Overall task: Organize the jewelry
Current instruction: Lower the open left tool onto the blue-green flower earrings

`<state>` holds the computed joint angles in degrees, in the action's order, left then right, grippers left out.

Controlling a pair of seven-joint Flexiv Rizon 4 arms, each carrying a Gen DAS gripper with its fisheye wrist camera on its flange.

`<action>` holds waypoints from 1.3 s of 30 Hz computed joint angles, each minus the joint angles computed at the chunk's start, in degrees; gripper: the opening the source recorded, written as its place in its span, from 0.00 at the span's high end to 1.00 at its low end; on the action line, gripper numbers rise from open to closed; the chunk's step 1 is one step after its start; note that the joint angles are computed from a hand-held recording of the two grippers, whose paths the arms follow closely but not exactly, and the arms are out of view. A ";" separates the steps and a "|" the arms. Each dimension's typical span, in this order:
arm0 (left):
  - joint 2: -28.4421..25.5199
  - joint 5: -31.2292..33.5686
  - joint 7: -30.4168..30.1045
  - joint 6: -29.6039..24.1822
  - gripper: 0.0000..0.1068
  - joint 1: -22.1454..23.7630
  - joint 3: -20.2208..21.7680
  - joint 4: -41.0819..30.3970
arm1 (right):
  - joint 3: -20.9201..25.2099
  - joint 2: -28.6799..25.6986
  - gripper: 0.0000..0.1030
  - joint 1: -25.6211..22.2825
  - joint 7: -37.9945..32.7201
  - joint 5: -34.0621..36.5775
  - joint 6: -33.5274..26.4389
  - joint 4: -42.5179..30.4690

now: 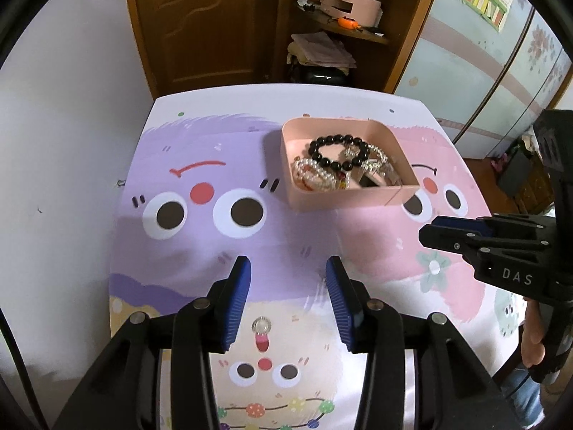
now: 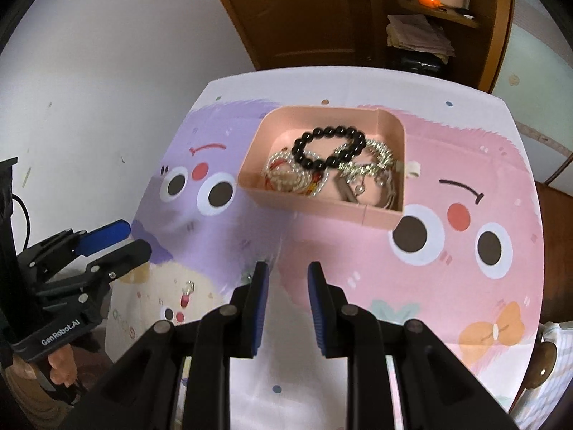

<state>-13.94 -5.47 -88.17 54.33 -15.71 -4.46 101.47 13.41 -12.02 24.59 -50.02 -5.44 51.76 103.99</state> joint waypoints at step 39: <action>-11.06 -6.76 5.17 9.37 0.82 -1.94 -3.18 2.38 | 1.99 -10.20 0.77 -1.51 -2.81 11.82 3.30 -5.14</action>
<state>-25.00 -12.23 -83.00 63.70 -17.66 -7.64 103.85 15.40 -22.22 23.08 -52.83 6.38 55.06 98.85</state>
